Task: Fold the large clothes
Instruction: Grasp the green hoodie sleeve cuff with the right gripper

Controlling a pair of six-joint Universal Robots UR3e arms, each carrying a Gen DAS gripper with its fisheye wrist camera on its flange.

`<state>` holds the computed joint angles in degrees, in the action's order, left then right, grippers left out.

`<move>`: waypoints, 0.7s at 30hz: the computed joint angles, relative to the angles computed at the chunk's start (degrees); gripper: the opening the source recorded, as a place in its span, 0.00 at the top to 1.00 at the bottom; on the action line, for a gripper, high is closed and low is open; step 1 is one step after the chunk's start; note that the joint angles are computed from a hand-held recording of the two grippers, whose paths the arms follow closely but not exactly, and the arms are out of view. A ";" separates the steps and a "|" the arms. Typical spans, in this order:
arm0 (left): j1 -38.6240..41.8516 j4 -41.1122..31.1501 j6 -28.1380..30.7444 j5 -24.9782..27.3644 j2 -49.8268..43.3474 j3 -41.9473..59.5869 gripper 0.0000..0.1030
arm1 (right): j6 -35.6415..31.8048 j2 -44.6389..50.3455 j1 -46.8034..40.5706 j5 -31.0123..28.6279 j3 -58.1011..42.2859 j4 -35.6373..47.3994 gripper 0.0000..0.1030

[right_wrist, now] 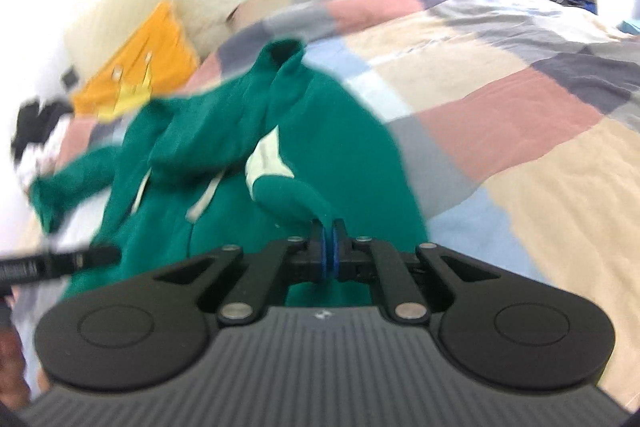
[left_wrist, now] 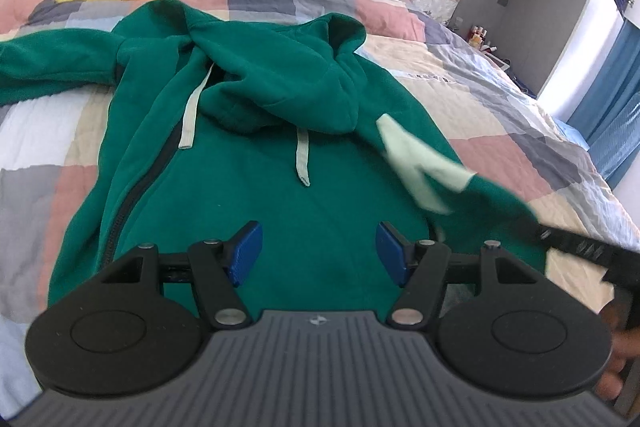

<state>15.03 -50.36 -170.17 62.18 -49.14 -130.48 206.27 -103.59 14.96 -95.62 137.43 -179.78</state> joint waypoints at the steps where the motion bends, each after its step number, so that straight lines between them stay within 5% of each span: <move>1: -0.44 0.72 -0.59 0.43 -0.43 -0.13 0.34 | 0.30 -1.88 -1.84 0.91 1.25 -0.29 0.94; 11: -2.37 6.40 -5.10 2.52 -4.29 -0.94 0.34 | -5.15 -14.99 -28.43 16.54 -2.69 9.81 0.94; 15: -3.41 10.50 -7.37 4.61 -6.82 -1.07 0.34 | -13.62 -8.27 -31.26 13.38 -14.87 12.92 0.94; 21: -1.43 15.33 -11.12 0.11 -12.68 -0.34 0.34 | -19.88 9.52 -36.00 10.87 -38.94 22.87 0.95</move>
